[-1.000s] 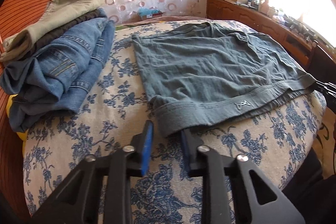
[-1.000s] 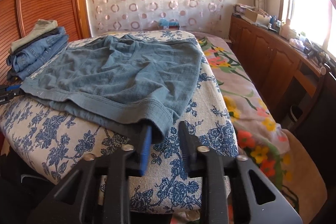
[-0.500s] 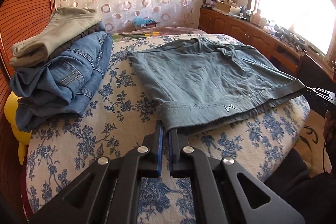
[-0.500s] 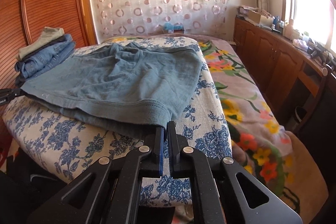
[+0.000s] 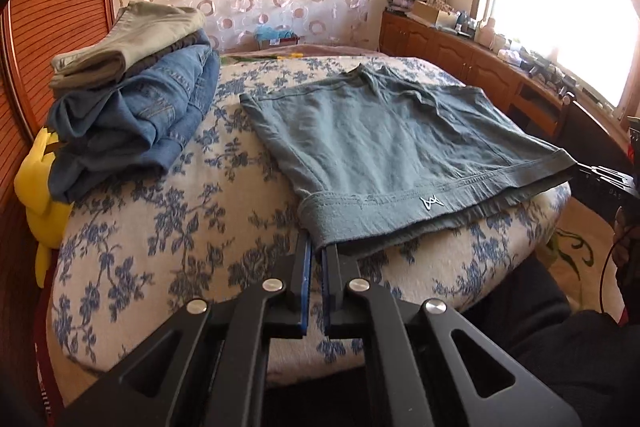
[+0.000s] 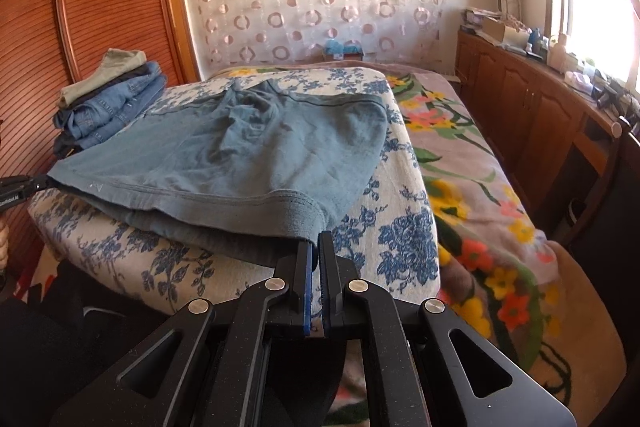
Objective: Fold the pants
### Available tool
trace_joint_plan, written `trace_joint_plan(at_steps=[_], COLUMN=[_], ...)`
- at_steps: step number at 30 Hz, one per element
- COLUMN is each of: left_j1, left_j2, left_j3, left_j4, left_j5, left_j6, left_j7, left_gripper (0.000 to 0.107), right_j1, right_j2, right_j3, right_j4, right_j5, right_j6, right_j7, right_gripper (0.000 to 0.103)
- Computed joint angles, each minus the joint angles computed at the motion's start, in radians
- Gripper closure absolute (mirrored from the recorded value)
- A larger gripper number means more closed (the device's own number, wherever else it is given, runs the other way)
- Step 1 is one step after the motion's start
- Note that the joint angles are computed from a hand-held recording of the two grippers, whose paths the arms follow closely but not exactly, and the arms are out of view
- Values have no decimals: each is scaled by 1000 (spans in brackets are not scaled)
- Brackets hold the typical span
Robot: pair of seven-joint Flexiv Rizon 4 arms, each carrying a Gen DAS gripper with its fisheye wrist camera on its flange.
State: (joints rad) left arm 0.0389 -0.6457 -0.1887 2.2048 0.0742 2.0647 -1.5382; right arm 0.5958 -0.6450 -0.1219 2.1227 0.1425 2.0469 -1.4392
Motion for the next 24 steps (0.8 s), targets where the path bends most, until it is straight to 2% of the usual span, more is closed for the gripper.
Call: trace_joint_plan(at_steps=[6, 8, 13, 17, 20, 22, 24], left_j1=[-135, -158, -218, -252, -250, -240, -241], left_j2=[25, 31, 29, 21, 15, 8, 3], left_j3=[116, 137, 197, 224, 221, 211, 209], left_j4=[19, 30, 27, 16, 7, 0, -8], left_j5=[-115, -151, -260, -339, -364, -367, -375], left_j6=[28, 46, 81, 105, 116, 124, 125], left_j7=[20, 20, 42, 69, 83, 83, 91], left_gripper=[101, 96, 72, 65, 53, 40, 39], right_j1=[-12, -13, -14, -15, -13, -13, -14], right_j2=[-18, -19, -25, -28, -30, -33, -36], right_j3=[8, 6, 1, -4, -7, -8, -9], right_j4=[-16, -18, -23, -24, -24, -27, -31], right_j5=[-14, -20, -26, -30, -30, -29, -28], right_j6=[-23, -27, -34, -37, -34, -33, -30], right_j7=[18, 21, 31, 37, 39, 43, 46], right_gripper=[102, 102, 102, 102, 102, 102, 102])
